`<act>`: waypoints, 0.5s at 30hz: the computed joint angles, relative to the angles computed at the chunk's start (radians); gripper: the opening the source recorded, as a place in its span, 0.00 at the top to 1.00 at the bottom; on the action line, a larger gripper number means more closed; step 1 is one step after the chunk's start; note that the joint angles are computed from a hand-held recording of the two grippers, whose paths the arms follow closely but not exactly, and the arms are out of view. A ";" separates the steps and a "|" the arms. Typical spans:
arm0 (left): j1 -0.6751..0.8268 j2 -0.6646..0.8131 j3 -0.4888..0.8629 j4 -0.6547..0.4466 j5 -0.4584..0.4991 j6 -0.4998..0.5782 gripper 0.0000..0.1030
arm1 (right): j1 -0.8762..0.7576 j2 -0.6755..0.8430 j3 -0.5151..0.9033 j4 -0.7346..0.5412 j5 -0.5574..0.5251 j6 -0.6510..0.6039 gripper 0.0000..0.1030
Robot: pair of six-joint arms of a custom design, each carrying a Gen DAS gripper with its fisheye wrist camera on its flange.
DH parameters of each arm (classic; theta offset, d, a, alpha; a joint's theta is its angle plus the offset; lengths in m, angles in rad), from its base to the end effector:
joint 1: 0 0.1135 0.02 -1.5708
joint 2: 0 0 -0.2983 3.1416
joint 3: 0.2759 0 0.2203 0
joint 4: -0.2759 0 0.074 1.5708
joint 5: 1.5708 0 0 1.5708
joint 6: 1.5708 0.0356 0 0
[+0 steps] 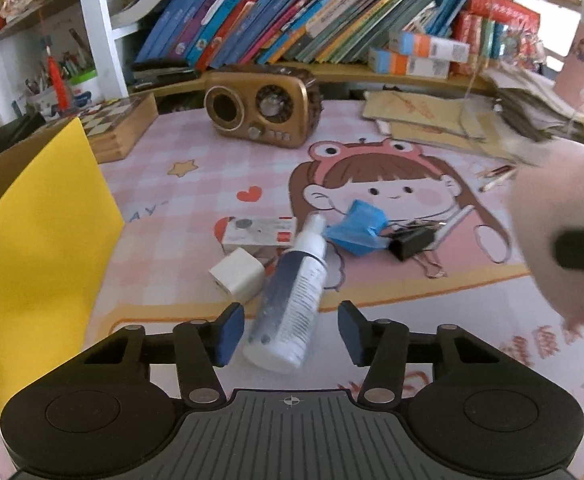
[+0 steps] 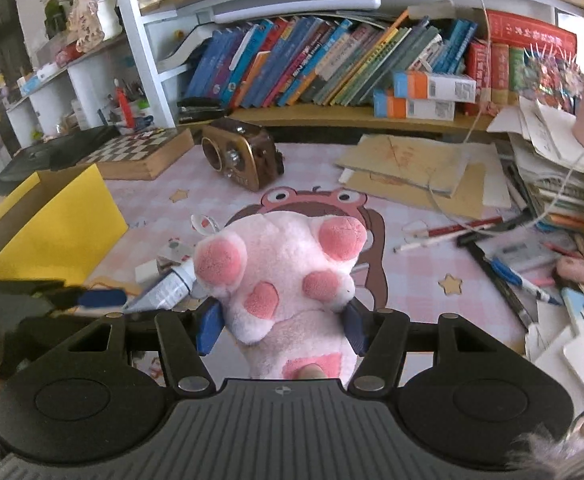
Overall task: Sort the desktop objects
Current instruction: 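Grasp the white spray bottle with the left gripper while the right gripper holds the pig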
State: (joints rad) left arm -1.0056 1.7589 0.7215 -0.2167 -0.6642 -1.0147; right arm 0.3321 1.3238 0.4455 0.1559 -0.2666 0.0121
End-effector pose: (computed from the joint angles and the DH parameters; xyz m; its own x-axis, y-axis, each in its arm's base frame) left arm 0.1615 -0.2137 0.1576 -0.7461 -0.0722 -0.6619 -0.1355 0.9898 0.0447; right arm 0.1953 0.0773 0.2063 -0.6311 -0.2053 -0.7481 -0.4937 0.8501 0.1833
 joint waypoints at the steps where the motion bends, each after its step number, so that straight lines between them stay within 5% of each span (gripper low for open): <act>1: 0.017 0.008 0.002 0.003 0.009 0.006 0.53 | 0.001 -0.005 -0.005 -0.001 0.000 0.001 0.44; 6: 0.072 0.030 -0.029 0.081 0.076 0.042 0.58 | 0.011 -0.039 -0.020 -0.032 0.000 -0.001 0.44; 15: 0.026 0.023 -0.036 0.061 0.036 -0.025 0.70 | 0.039 -0.071 -0.039 -0.070 0.017 0.016 0.44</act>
